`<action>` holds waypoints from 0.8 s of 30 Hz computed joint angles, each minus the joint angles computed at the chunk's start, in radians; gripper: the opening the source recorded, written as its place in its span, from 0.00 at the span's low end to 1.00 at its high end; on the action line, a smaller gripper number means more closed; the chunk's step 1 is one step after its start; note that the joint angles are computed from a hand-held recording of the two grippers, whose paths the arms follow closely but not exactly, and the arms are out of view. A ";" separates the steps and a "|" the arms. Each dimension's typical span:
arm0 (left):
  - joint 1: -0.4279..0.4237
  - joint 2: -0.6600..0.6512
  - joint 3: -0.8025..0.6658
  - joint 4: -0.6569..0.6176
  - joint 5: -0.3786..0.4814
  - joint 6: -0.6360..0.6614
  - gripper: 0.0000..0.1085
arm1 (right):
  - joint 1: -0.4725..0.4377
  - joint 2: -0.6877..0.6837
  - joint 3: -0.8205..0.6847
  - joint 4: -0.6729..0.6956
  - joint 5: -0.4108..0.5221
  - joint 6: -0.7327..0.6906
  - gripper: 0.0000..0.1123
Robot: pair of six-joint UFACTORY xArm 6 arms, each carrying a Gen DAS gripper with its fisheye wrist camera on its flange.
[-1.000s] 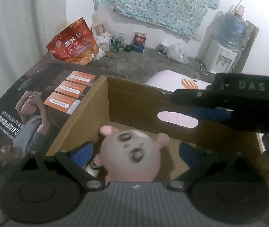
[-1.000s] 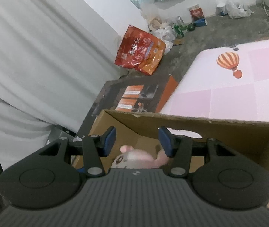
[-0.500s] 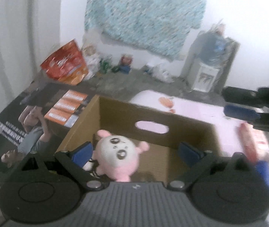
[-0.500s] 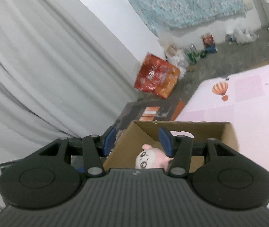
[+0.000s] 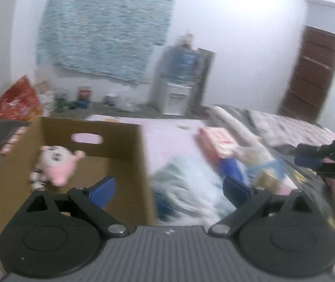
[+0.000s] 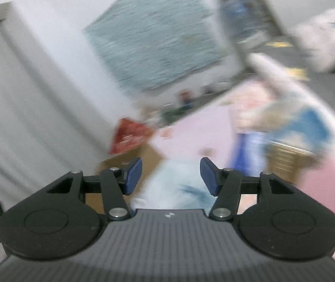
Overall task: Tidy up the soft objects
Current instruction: 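Open both tools and withdraw from the box toward the bed, then close the right tool on the pink sponge and lift it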
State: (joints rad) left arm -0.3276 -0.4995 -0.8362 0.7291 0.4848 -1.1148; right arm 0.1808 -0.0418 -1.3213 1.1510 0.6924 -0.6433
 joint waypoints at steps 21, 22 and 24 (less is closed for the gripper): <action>-0.247 0.520 -0.340 -0.100 -0.137 0.279 0.85 | -0.087 0.002 0.210 0.065 -0.302 -0.101 0.61; -0.253 0.539 -0.361 -0.102 -0.132 0.287 0.84 | -0.102 0.035 0.172 0.061 -0.275 -0.096 0.61; -0.262 0.589 -0.408 -0.130 -0.133 0.319 0.80 | -0.119 0.106 0.099 0.021 -0.233 -0.063 0.61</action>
